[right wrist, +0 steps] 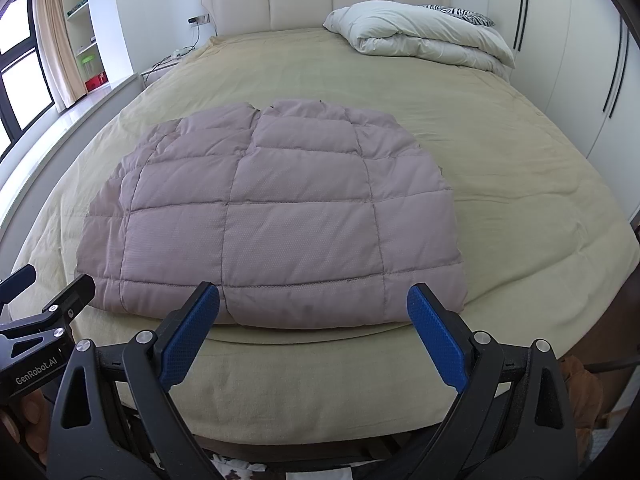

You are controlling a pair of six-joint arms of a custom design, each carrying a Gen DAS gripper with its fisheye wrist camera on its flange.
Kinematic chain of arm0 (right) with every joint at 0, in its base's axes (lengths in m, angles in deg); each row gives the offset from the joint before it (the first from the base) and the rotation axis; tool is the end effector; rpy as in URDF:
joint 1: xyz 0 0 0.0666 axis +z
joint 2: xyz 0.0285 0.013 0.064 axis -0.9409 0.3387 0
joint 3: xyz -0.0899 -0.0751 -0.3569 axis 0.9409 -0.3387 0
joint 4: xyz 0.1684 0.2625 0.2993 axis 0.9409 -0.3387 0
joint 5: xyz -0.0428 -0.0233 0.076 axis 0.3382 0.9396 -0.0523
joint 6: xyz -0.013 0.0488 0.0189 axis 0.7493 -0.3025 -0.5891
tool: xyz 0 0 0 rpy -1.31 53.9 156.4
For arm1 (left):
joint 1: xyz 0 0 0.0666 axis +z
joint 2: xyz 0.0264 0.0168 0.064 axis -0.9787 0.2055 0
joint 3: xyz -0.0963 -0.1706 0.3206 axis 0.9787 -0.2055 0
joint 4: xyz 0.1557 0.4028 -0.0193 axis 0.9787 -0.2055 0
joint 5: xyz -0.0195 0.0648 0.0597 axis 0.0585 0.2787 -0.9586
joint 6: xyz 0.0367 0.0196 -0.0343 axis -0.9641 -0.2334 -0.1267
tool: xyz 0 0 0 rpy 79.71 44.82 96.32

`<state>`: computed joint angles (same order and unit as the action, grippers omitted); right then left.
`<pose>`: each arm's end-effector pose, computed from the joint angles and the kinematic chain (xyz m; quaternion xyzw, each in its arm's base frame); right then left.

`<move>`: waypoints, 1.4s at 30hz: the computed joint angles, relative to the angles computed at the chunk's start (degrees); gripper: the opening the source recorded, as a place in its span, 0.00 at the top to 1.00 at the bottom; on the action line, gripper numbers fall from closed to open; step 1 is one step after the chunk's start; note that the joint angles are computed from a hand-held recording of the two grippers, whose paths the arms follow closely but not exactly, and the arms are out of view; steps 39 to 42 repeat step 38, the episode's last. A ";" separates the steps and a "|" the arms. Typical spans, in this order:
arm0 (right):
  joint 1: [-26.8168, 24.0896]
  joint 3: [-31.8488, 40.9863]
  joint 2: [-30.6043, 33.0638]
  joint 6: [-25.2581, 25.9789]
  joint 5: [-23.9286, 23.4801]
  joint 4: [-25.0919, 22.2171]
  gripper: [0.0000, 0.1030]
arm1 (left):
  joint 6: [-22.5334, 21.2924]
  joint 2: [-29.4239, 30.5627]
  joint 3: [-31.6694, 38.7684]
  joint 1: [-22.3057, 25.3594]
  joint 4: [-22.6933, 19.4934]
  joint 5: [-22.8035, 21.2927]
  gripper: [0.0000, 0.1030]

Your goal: Fold large clothes

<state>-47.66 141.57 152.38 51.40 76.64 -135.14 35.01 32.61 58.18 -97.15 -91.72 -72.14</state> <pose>0.3341 0.1232 0.6391 0.1464 0.9346 -0.0435 0.3212 0.4750 -0.1585 0.5846 0.0870 0.9322 -0.0037 0.3513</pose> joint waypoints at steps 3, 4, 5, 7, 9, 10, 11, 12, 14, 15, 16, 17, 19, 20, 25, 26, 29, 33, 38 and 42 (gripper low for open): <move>0.02 -0.08 -0.01 0.11 -0.01 0.07 0.07 | 0.07 0.01 0.01 -0.01 0.01 0.02 0.00; 0.02 -0.08 -0.01 0.11 -0.01 0.07 0.07 | 0.06 0.00 -0.01 -0.03 0.01 0.01 0.00; 0.02 -0.08 -0.01 0.11 -0.01 0.07 0.07 | 0.00 0.03 0.05 0.01 -0.02 -0.02 0.00; 0.06 -0.05 0.02 0.03 -0.03 0.02 0.07 | 0.05 0.02 0.02 -0.01 -0.03 -0.01 0.00; 0.13 -0.07 0.04 0.01 0.04 0.02 0.07 | 0.08 0.04 0.05 -0.01 -0.05 -0.01 0.00; 0.08 -0.03 0.05 0.02 -0.01 -0.01 0.07 | 0.01 0.04 0.06 0.04 -0.03 0.04 0.00; 0.12 -0.04 0.06 -0.04 0.01 -0.01 0.07 | 0.01 0.04 0.06 0.04 -0.03 0.04 0.00; 0.16 -0.04 0.05 -0.08 0.03 0.01 0.07 | 0.00 0.02 0.03 0.03 0.00 0.02 0.00; 0.13 -0.07 0.03 -0.01 0.04 0.05 0.07 | -0.02 0.05 0.06 0.05 -0.02 0.03 0.00; 0.09 -0.05 0.04 0.00 0.00 0.02 0.07 | -0.02 0.05 0.07 0.02 -0.08 0.06 0.00; 0.09 -0.05 0.04 0.00 0.00 0.02 0.07 | 0.02 0.03 0.04 -0.01 -0.05 0.02 0.00; 0.11 -0.02 0.06 -0.05 -0.01 -0.01 0.07 | 0.06 0.07 0.09 -0.01 -0.07 -0.03 0.00; 0.14 -0.02 0.10 -0.07 -0.07 -0.04 0.07 | 0.12 0.03 0.05 -0.02 -0.09 0.04 0.00; 0.19 -0.06 0.09 -0.08 -0.09 -0.02 0.07 | 0.10 0.06 0.08 -0.01 -0.04 -0.01 0.00; 0.04 -0.23 0.03 0.18 -0.40 0.11 0.07 | 0.12 0.10 0.14 -0.11 -0.20 -0.06 0.00; 0.04 -0.23 0.03 0.18 -0.40 0.11 0.07 | 0.02 0.08 0.11 -0.04 -0.22 0.05 0.00; -0.01 -0.33 -0.02 0.26 -0.55 0.15 0.07 | -0.06 -0.03 -0.11 0.04 -0.12 0.16 0.00; -0.19 -0.56 -0.12 0.41 -1.00 0.22 0.07 | -0.09 -0.11 -0.30 0.16 -0.17 0.60 0.00; -0.55 -0.82 -0.33 0.68 -1.25 0.33 0.07 | -0.54 -0.62 -1.18 0.20 0.73 0.30 0.00; -0.55 -0.82 -0.33 0.68 -1.25 0.33 0.07 | -0.54 -0.62 -1.18 0.20 0.73 0.30 0.00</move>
